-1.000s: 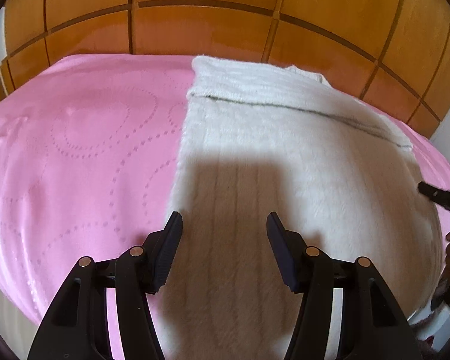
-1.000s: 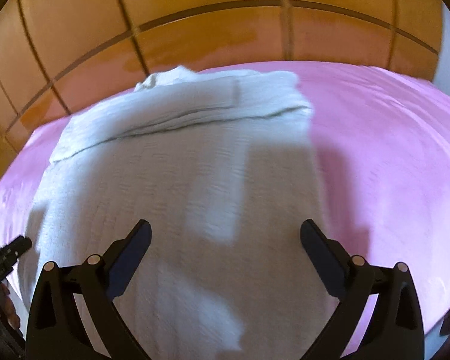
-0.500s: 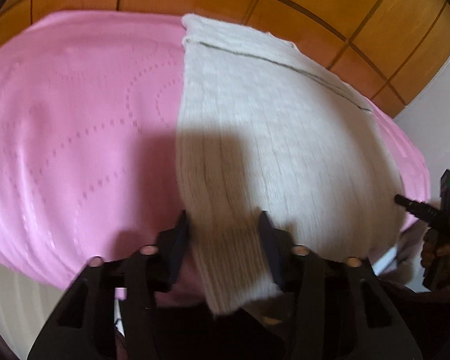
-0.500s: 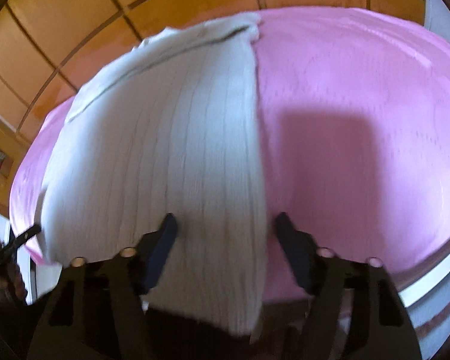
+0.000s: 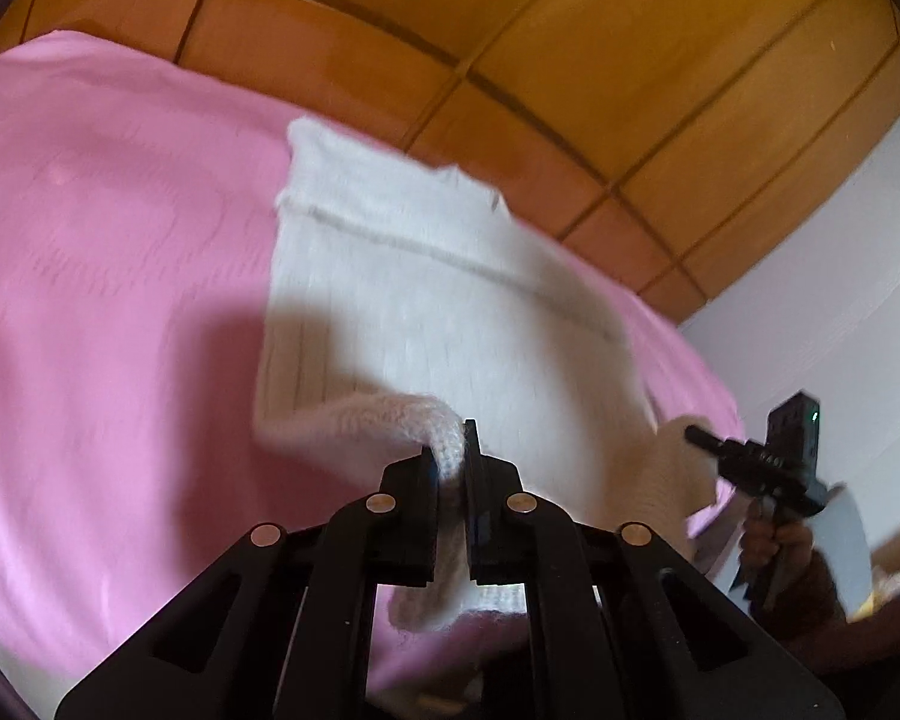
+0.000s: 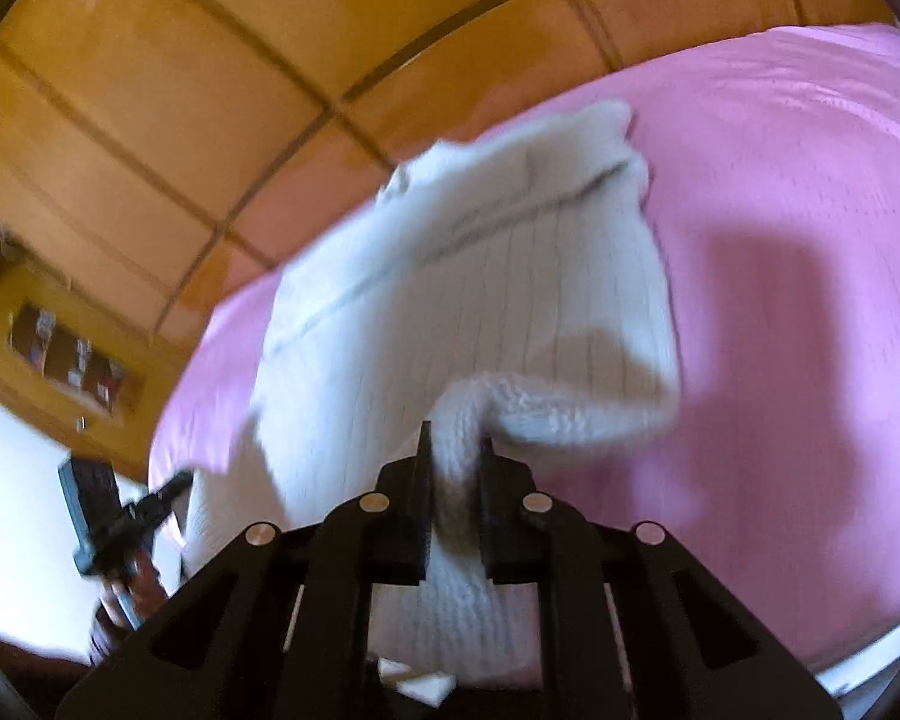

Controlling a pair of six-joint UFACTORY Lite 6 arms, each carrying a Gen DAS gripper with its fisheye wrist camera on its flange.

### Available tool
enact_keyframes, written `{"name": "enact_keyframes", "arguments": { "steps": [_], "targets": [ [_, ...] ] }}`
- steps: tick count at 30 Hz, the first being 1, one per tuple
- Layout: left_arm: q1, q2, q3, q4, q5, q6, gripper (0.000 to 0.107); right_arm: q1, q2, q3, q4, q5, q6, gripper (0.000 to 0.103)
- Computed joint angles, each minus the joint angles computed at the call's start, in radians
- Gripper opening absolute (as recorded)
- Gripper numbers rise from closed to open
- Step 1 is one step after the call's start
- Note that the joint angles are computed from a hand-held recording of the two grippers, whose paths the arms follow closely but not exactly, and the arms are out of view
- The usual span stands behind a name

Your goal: Fold small clothes

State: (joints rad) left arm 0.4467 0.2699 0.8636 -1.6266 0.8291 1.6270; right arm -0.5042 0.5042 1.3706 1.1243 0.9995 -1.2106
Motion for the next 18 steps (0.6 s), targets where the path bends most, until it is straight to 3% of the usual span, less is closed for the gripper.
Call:
{"name": "enact_keyframes", "arguments": {
  "steps": [5,10,11,12,14,18],
  "targets": [
    [-0.079,0.273,0.381,0.012,-0.051,-0.203,0.006,0.098,0.206,0.273,-0.028,-0.111,0.164,0.011],
    [-0.112,0.488,0.735,0.196,-0.142,-0.542,0.006,0.122,0.420,0.598,-0.101,-0.077,0.346,0.017],
    [-0.105,0.524,0.791,0.226,-0.136,-0.605,0.011,0.107,0.448,0.645,-0.102,-0.048,0.363,0.028],
    [-0.097,0.540,0.817,0.234,-0.138,-0.642,0.031,0.098,0.475,0.691,-0.093,-0.027,0.386,0.054],
    [-0.076,0.511,0.775,0.182,-0.195,-0.637,0.070,0.067,0.480,0.703,-0.028,-0.011,0.379,0.074],
    [-0.011,0.456,0.660,0.109,-0.146,-0.498,0.071,0.022,0.468,0.700,-0.019,0.004,0.375,0.082]
  ]
}}
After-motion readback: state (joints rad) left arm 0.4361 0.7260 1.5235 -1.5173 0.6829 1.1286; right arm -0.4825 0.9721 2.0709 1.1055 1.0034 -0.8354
